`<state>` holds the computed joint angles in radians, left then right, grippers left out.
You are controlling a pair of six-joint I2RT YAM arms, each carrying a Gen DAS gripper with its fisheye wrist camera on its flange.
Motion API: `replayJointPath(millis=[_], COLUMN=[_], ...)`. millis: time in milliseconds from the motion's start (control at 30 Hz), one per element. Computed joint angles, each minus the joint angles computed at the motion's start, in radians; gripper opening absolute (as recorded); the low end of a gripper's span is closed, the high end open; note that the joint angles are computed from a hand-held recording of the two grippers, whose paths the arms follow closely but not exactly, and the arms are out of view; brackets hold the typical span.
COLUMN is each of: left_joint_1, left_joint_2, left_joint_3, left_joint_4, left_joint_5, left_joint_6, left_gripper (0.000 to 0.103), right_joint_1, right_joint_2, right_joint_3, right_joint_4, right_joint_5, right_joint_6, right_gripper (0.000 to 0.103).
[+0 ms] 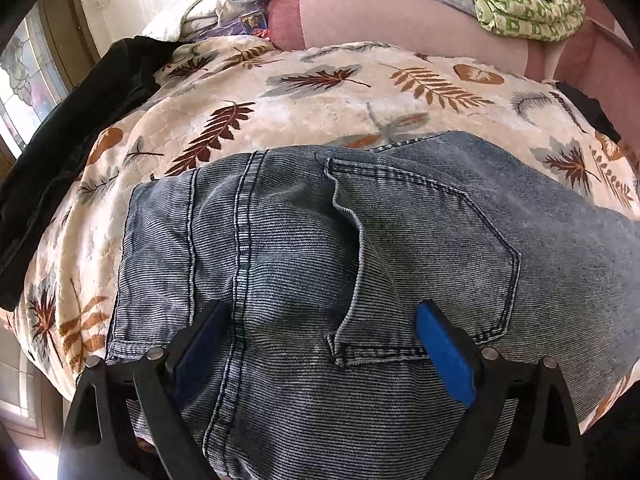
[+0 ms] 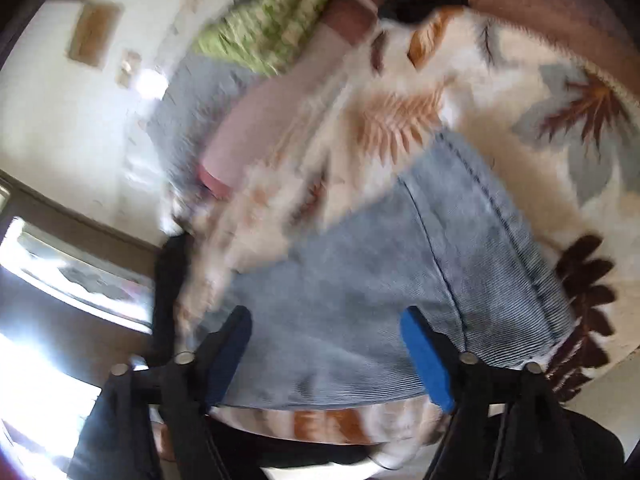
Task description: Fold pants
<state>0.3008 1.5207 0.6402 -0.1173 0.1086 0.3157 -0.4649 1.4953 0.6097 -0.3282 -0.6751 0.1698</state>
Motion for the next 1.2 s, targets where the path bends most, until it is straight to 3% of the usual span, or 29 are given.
replayJointPath(millis=[33,167,267,333,400,500,567,800,933,1067,1133,1200], left_joint_1=[0.002,0.017,0.018,0.014,0.01,0.018,0.037,-0.028,-0.113,-0.217,-0.272,-0.321], left_joint_2=[0.003,0.001,0.001,0.0,-0.001,-0.03,-0.081,-0.214,-0.238,-0.226,-0.186,-0.12], left_joint_3=[0.002,0.005,-0.003,-0.008,-0.007,0.008,0.003,-0.015,-0.037,-0.06,-0.063,-0.046], left_joint_4=[0.001,-0.009,0.006,0.014,0.01,-0.045,-0.062,-0.123,-0.13,-0.107,-0.09,-0.098], left_joint_5=[0.007,0.032,0.032,0.026,0.022,0.04,0.083,0.154,0.142,0.104,0.078,0.026], left_joint_6=[0.001,0.018,0.026,0.023,0.018,0.013,-0.007,-0.07,-0.107,-0.153,-0.167,-0.172], left_gripper=[0.095,0.095,0.095,0.095,0.095,0.095,0.095,0.095,0.095,0.095,0.095,0.095], right_joint_1=[0.02,0.071,0.136,0.133,0.103,0.074,0.047,-0.193,-0.36,-0.352,-0.343,-0.37], right_joint_2=[-0.001,-0.129,-0.19,-0.149,-0.008,-0.061,-0.186,-0.36,-0.312,-0.188,-0.069,-0.046], right_joint_3=[-0.045,-0.02,-0.015,-0.028,-0.044,-0.027,-0.063,-0.124,-0.118,-0.128,-0.091,-0.09], right_joint_4=[0.112,-0.005,0.018,0.066,0.141,0.07,0.07,-0.017,-0.122,0.002,0.015,0.031], right_joint_5=[0.018,0.051,0.058,0.067,0.118,0.065,0.048,-0.111,-0.229,-0.247,-0.207,-0.255], right_joint_6=[0.061,0.087,0.116,0.117,0.115,0.081,0.089,0.044,-0.075,-0.02,-0.017,0.015], right_gripper=[0.079,0.08,0.08,0.084,0.087,0.087,0.087,0.087,0.087,0.087,0.087,0.087])
